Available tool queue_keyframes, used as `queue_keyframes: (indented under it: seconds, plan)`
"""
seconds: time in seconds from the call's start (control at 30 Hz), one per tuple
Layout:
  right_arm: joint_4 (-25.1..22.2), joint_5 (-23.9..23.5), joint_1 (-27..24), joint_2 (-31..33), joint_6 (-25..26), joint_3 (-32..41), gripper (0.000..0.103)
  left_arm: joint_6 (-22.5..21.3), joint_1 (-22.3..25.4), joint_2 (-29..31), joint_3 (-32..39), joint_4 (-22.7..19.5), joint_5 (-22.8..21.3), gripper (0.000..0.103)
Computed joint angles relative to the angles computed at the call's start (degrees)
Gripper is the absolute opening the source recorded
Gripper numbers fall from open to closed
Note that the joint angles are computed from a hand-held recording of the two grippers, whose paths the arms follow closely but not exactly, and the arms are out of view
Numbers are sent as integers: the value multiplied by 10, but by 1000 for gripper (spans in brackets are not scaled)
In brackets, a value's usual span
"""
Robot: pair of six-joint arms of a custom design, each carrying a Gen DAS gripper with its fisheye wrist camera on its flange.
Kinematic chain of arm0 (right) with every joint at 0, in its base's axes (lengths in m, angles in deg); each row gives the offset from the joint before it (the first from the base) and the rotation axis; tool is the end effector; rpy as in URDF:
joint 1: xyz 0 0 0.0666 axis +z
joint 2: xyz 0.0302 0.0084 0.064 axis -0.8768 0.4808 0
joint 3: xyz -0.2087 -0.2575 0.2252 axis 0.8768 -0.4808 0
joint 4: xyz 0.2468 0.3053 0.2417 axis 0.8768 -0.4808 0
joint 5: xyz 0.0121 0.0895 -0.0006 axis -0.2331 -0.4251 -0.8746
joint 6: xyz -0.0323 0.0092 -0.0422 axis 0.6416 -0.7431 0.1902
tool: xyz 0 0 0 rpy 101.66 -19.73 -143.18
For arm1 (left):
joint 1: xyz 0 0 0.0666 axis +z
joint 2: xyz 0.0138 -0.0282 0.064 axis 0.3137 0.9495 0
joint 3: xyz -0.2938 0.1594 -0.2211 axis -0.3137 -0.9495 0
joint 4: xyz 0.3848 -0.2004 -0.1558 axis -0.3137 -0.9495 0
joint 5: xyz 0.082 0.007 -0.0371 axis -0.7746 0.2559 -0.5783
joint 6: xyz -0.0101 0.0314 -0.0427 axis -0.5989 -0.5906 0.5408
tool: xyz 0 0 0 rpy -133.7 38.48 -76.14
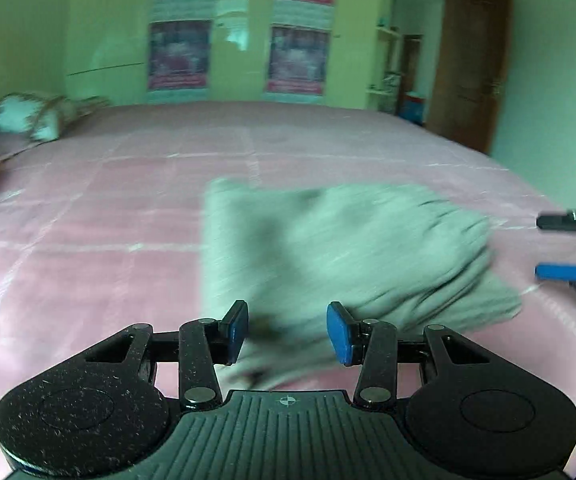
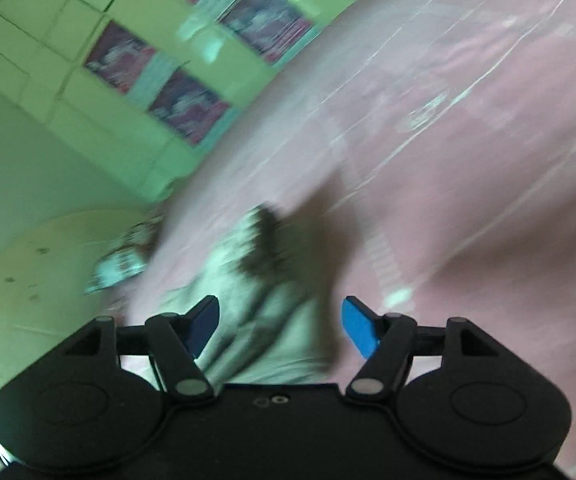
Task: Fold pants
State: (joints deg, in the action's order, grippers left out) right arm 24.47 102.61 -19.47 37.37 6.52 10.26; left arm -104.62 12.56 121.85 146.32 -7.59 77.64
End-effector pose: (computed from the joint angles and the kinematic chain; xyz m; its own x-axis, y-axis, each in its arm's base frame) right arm 0.3429 0.2781 0.4924 -0.2568 0.8298 -0.4955 0.3408 0.5575 0.7570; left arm 0.5405 -0.0721 0.4977 -0.4589 0.2845 -0.8417 0.6183 0.7826 -0.0726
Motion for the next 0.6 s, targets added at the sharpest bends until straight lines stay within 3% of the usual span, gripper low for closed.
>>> queue_keyframes:
  seconds: [0.13,0.23,0.4,0.5,0.57,0.6]
  plan:
    - [30,-41,-17,43,-25,21,61,-15,25,14,2,-19,-6,44]
    - [25,-59,-28,69,-48,35,61,-9,23,29,4,-26,-11,44]
    - [29,-45,-28,84,-74,40,61,14,4,49,5,-5,-14,44]
    - [37,-41,-32,88,-71,40,61,33,-3,35,-19,55,-3,44]
    - [38,-49,-41,98,-69,46,61,37,-8,43,-10,40,-34,45]
    - [35,-52,-43,100,-69,48,61,64,-3,52,-3,30,-35,52]
